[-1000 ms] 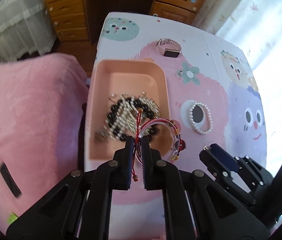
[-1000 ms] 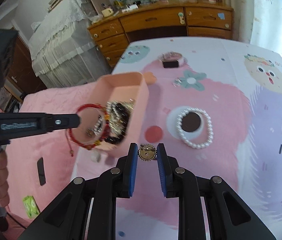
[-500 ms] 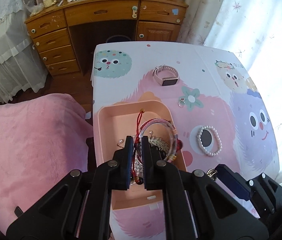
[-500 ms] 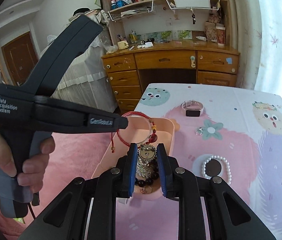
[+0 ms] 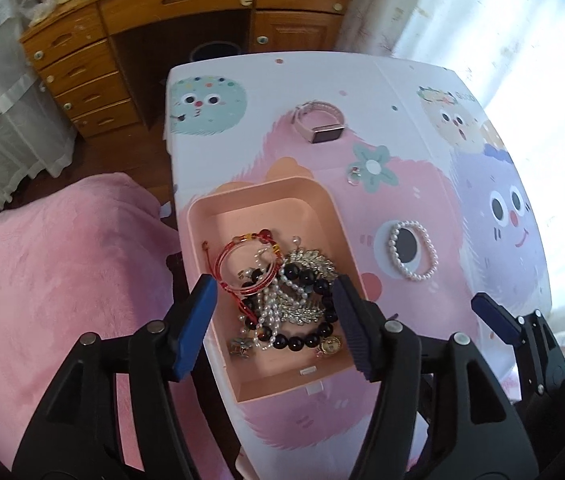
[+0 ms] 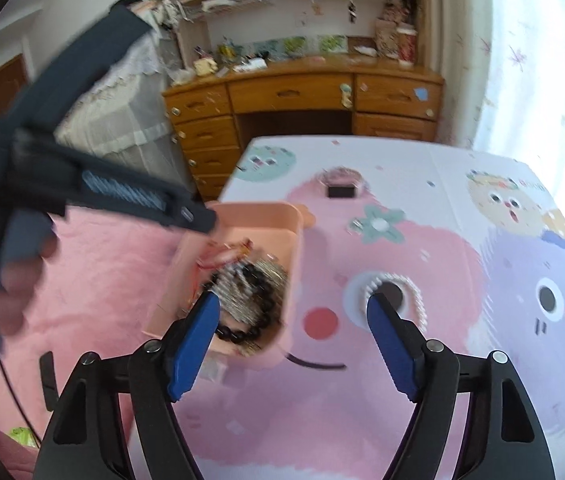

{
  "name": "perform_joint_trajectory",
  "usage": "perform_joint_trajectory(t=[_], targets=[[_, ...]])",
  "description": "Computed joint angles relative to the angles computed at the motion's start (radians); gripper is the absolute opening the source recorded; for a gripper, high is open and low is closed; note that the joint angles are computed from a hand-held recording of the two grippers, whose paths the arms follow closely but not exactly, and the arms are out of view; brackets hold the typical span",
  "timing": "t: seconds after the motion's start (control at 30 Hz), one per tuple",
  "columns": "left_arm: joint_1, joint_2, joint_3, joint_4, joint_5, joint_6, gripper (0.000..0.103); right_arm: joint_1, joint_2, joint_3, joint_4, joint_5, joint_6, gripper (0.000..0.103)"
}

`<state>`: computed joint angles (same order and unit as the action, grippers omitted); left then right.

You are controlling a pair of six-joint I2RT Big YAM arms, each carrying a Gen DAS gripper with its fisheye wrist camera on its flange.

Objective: Organize jewelry
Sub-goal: 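Open the left tool over the pink box while the right tool releases the charm inside, then move the left tool to the pink strap watch while the right tool approaches the white pearl bracelet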

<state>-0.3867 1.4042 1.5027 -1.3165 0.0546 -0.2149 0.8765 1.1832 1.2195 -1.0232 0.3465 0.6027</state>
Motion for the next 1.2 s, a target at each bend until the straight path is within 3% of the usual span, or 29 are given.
perform_joint_trajectory(t=[0.13,0.27,0.37,0.5,0.6,0.7,0.83,1.03,1.2], targets=[[-0.002,0.048,0.101,-0.044,0.006,0.076,0.065,-0.029,-0.017,-0.029,-0.055,-0.007,-0.002,0.084],[0.005,0.135,0.238,-0.095,0.041,0.115,0.067,-0.072,-0.035,-0.074,-0.076,-0.026,-0.018,0.087],[0.011,0.21,0.339,-0.115,0.077,0.146,0.067,-0.12,-0.039,-0.106,-0.066,-0.071,-0.024,0.087],[0.005,0.314,0.471,-0.141,0.105,0.266,0.067,-0.187,-0.014,-0.136,-0.019,-0.114,-0.059,0.087],[-0.015,0.38,0.538,-0.153,0.072,0.358,0.067,-0.227,0.016,-0.157,0.045,-0.12,-0.112,0.087],[-0.036,0.437,0.57,-0.134,0.019,0.456,0.067,-0.255,0.043,-0.178,0.121,-0.124,-0.169,0.087],[-0.046,0.485,0.555,-0.076,0.012,0.545,0.067,-0.274,0.064,-0.196,0.198,-0.109,-0.214,0.087],[-0.045,0.526,0.49,0.058,0.04,0.586,0.067,-0.294,0.108,-0.206,0.255,-0.12,-0.265,0.087],[-0.046,0.566,0.471,0.107,0.031,0.578,0.067,-0.306,0.129,-0.214,0.283,-0.13,-0.293,0.087]])
